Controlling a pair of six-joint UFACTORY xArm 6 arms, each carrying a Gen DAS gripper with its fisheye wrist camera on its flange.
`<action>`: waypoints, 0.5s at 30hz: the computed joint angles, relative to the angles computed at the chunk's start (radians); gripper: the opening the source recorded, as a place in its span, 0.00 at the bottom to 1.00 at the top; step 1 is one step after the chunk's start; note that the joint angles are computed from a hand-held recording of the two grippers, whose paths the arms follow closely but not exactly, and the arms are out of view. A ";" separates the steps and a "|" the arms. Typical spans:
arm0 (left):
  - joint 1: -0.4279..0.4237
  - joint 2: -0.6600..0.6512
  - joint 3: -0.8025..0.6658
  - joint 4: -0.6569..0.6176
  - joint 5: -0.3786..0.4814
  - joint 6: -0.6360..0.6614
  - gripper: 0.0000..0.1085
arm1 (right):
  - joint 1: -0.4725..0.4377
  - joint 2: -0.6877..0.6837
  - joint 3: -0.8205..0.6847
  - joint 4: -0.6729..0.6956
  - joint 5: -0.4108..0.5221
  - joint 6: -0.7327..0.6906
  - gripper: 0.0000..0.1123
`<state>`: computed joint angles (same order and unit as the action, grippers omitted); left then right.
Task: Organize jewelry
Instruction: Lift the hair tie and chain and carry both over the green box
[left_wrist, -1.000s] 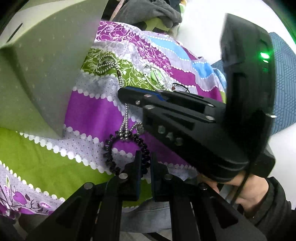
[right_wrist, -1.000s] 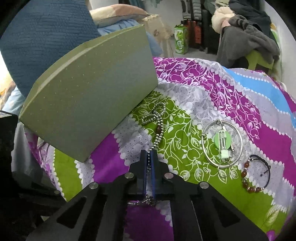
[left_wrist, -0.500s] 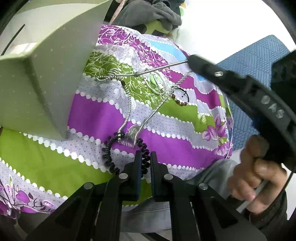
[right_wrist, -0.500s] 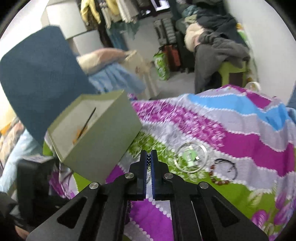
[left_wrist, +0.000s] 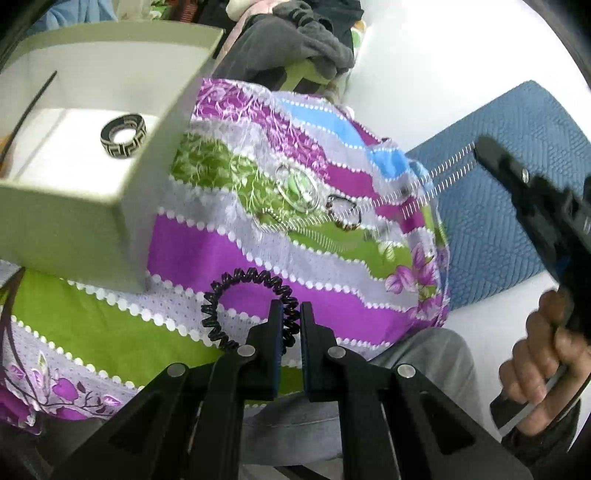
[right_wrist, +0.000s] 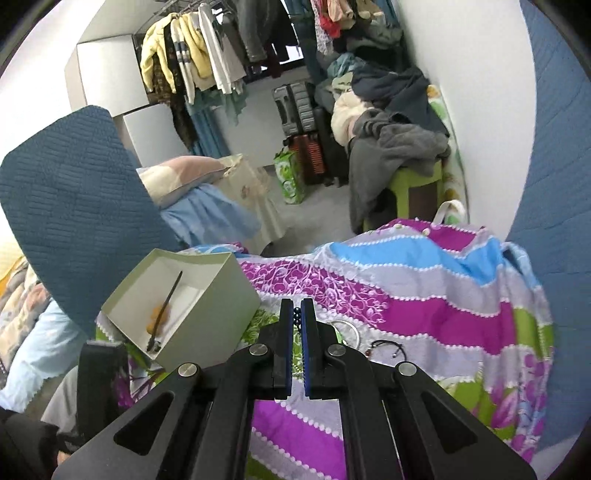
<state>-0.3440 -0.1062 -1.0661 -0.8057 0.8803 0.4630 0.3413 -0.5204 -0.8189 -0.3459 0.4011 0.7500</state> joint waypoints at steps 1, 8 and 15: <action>0.003 -0.007 -0.003 -0.002 0.002 0.004 0.06 | 0.003 -0.010 0.002 -0.018 0.013 0.014 0.02; 0.027 -0.028 -0.071 -0.003 0.052 -0.021 0.06 | 0.032 -0.059 -0.011 -0.043 0.134 0.063 0.02; 0.068 -0.008 -0.246 0.050 0.141 -0.065 0.06 | 0.067 -0.048 -0.110 -0.060 0.268 0.084 0.02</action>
